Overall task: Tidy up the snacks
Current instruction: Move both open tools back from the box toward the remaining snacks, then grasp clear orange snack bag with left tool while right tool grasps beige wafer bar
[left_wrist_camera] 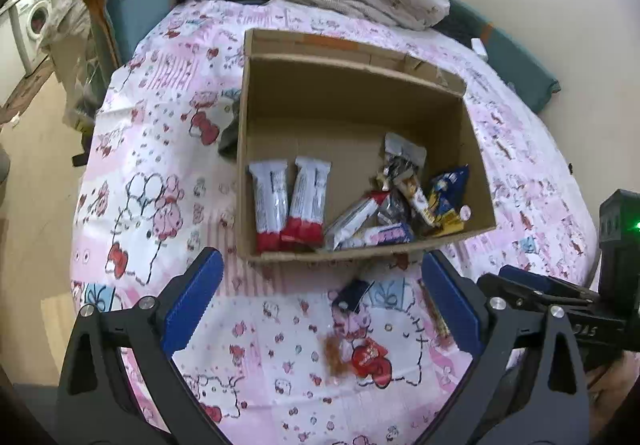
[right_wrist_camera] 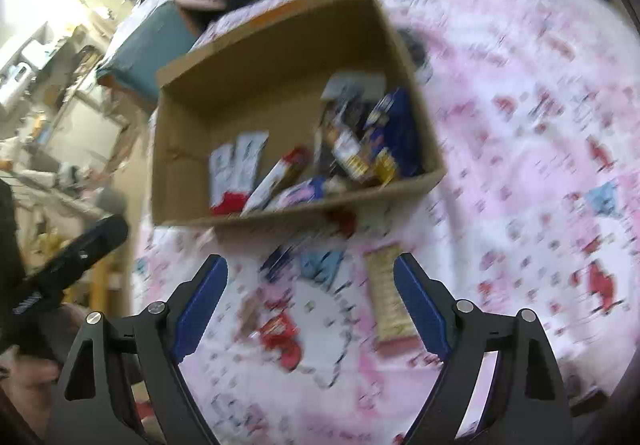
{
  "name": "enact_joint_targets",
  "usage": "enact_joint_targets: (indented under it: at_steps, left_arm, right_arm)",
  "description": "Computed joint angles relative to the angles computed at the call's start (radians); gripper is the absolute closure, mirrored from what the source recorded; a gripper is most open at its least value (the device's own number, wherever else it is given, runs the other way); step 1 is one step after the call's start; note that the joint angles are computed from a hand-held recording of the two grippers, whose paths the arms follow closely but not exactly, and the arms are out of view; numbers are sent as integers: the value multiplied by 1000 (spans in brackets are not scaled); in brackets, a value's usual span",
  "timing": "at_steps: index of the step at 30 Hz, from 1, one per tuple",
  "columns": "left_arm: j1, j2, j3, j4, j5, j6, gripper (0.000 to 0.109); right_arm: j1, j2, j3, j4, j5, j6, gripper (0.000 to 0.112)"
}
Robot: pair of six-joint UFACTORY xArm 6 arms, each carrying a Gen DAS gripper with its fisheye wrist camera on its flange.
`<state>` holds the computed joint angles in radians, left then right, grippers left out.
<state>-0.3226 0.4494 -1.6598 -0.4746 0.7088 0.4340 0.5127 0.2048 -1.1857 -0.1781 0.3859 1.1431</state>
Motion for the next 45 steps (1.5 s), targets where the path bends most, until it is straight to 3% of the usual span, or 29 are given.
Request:
enact_joint_targets:
  at_steps: [4,11,15,19,25,31,37,38,40,43,45]
  left_arm:
    - [-10,-15,37,59,0,-34,10]
    - [-54,-1,73,172,153,-25,11]
    - [-81,2,113,194,190,5,24]
    - [-81,21,106,206,217,-19,34]
    - [-67,73,47,218,294,-26,37]
    - [-86,85,57,220,236,-20,42]
    - [-80,120,-4,161,251,-48,43]
    - [-76,125,-15,152,247,-61,46]
    - [-66,152,-52,169,266,-98,66]
    - [-57,212,-122,156,357,-129,76]
    - [-69,194,-79,184,324,-122,88]
  right_arm:
    - [4,-1,-8,15,37,0,25]
    - [-23,-49,68,13,47,143,25]
    - [-33,-71,98,34,52,187,25]
    - [-39,-104,124,-29,54,264,25]
    - [-45,-102,156,77,4,205,25]
    - [-44,-75,133,108,7,168,25]
    - [-47,-81,148,109,-6,180,25]
    - [-47,-82,153,110,-10,184,25]
    - [-49,-83,159,122,-18,180,25]
    - [-51,-75,152,135,-18,165,25]
    - [-50,-67,145,147,-18,149,25]
